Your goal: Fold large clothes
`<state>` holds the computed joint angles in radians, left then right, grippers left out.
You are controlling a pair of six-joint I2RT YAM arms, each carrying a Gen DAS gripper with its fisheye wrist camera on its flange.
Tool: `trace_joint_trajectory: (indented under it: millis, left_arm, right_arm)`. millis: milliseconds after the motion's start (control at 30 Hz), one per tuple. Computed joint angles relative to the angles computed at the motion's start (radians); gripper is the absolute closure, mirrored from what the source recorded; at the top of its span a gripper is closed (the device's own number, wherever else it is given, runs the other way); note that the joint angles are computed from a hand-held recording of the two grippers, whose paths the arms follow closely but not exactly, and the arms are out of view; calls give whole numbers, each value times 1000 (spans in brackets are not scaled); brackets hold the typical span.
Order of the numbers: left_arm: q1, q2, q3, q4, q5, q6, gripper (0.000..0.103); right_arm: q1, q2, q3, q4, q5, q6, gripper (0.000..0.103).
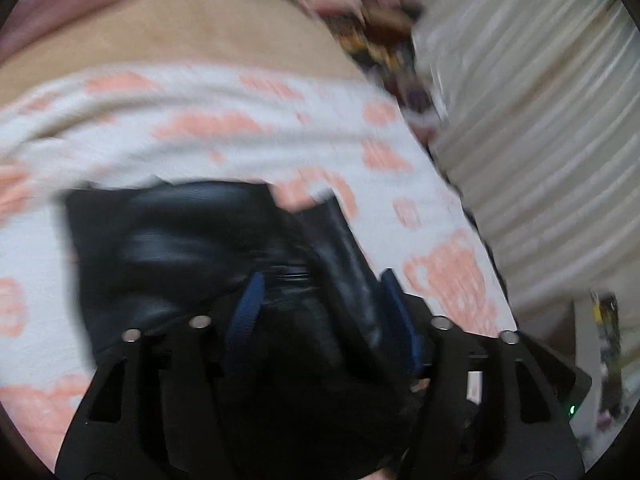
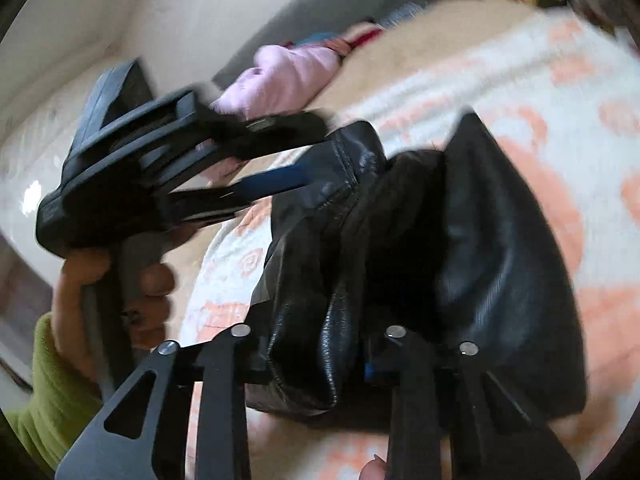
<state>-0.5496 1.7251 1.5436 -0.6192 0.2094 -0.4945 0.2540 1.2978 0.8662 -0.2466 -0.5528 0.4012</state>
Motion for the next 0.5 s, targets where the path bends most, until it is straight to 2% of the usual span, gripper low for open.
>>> trace_joint_trajectory:
  millis: [100, 167, 300, 400, 500]
  left_arm:
    - [47, -230, -253, 110, -116, -35, 37]
    - [70, -297, -338, 103, -151, -51, 37]
    - [95, -352, -461, 146, -102, -81, 35]
    - [68, -335, -501, 184, -69, -98, 34]
    - [17, -282, -499, 226, -50, -113, 30]
  right_arm:
    - [7, -16, 50, -38, -4, -62, 80]
    - [7, -41, 89, -68, -5, -110, 81]
    - [-62, -114, 110, -123, -8, -207, 81]
    - [-205, -126, 40, -137, -101, -245, 81]
    - [-308, -105, -66, -142, -149, -287, 81]
